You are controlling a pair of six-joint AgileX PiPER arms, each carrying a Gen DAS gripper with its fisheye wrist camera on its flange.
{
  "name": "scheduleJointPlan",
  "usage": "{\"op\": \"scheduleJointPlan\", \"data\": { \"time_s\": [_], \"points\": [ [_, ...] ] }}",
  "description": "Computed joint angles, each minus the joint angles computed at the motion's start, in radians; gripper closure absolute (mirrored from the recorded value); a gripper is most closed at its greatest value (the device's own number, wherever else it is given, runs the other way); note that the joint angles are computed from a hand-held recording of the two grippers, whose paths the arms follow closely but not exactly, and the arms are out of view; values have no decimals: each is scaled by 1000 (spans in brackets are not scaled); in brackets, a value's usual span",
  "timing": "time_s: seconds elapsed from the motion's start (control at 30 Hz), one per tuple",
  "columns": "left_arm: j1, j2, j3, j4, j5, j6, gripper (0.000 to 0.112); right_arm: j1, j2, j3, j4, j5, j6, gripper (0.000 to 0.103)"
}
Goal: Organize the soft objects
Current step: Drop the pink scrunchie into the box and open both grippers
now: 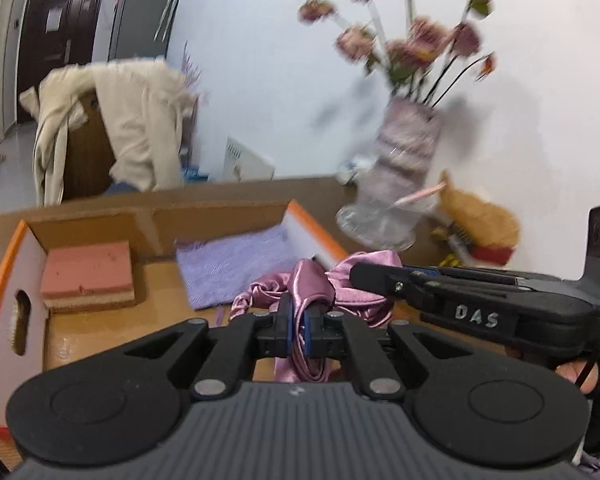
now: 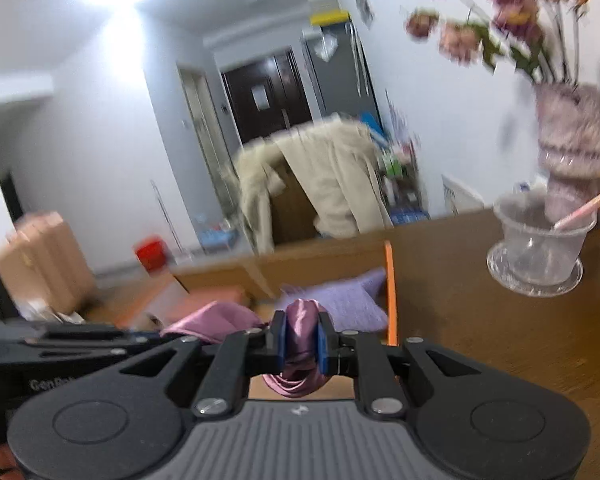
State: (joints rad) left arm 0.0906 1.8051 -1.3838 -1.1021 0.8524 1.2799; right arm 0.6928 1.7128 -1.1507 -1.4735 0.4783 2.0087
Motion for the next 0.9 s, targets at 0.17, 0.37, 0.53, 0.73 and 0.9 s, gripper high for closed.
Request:
{"op": "scheduleJointPlan", "data": {
  "time_s": [0.17,0.37,0.53,0.73,0.9],
  "points": [
    [5,46,25,-5,-12,18,102,31,109,-97,202,146,-229,88],
    [60,-35,68,-54,-9,56,75,108,80,-109,198,294,-265,77],
    [194,-182,124,-120,83,113,73,214,-44,-84,122,420,-245,65],
    [429,-321,205,-186,242,191,66,398,-123,-87,62,595,-249,50],
    [669,-451,437,-235,346,402,50,578,-88,-44,41,724,-101,45]
  ]
}}
